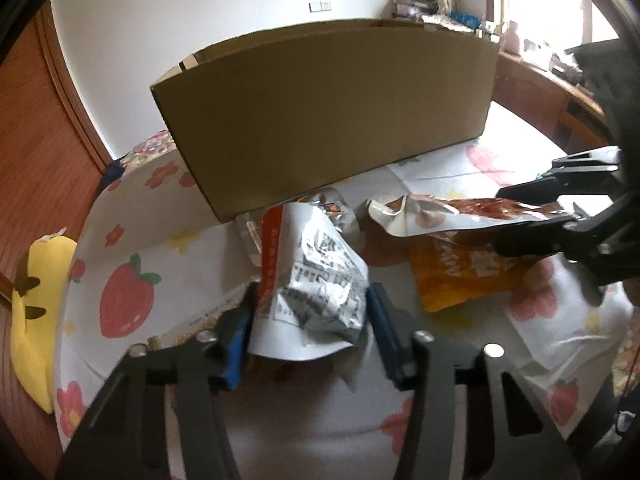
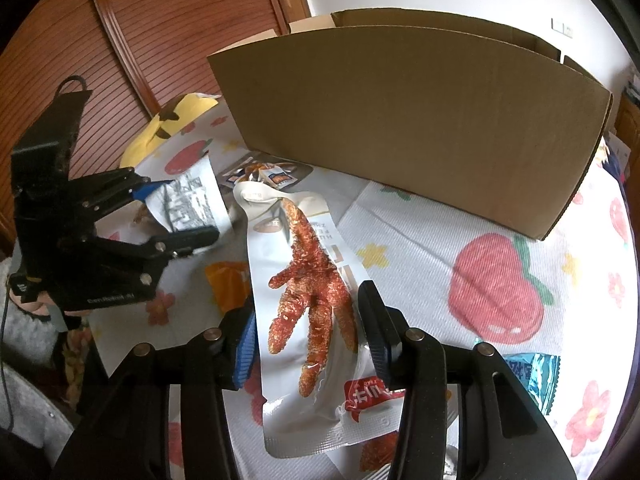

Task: Organize snacks
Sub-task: 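Lift both held packets off the table toward the cardboard box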

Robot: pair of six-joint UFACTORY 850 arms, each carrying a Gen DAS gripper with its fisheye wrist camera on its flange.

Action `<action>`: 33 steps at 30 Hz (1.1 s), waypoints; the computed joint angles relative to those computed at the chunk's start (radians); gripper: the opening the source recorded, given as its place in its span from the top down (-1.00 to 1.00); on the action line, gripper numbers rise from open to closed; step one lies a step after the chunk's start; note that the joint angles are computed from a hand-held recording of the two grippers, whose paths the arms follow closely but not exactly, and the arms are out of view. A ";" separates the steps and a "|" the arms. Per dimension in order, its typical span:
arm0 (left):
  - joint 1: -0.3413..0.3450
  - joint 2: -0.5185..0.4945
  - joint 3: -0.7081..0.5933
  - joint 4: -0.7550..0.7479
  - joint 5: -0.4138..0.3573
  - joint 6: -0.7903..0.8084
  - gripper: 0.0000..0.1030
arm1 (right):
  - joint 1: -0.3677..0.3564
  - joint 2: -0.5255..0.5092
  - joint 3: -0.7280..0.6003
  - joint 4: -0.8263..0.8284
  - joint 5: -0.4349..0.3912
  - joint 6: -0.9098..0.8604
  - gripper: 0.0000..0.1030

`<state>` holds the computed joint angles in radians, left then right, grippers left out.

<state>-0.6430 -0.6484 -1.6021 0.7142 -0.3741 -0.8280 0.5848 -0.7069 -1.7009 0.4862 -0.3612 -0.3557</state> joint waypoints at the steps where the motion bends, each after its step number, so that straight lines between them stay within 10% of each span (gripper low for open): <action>1: 0.002 0.015 0.019 -0.002 0.021 -0.009 0.16 | 0.000 -0.001 -0.002 -0.005 -0.002 0.005 0.11; 22: 0.013 0.120 0.138 0.085 0.176 -0.165 0.15 | 0.014 -0.122 -0.183 -0.256 -0.099 0.237 -0.29; 33: 0.008 0.126 0.151 0.069 0.178 -0.159 0.14 | 0.003 -0.073 -0.133 -0.199 -0.074 0.214 0.19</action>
<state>-0.6349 -0.5224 -1.4508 0.7837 -0.1960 -0.9867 0.5881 -0.7796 -1.8334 0.2869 -0.4356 -0.1420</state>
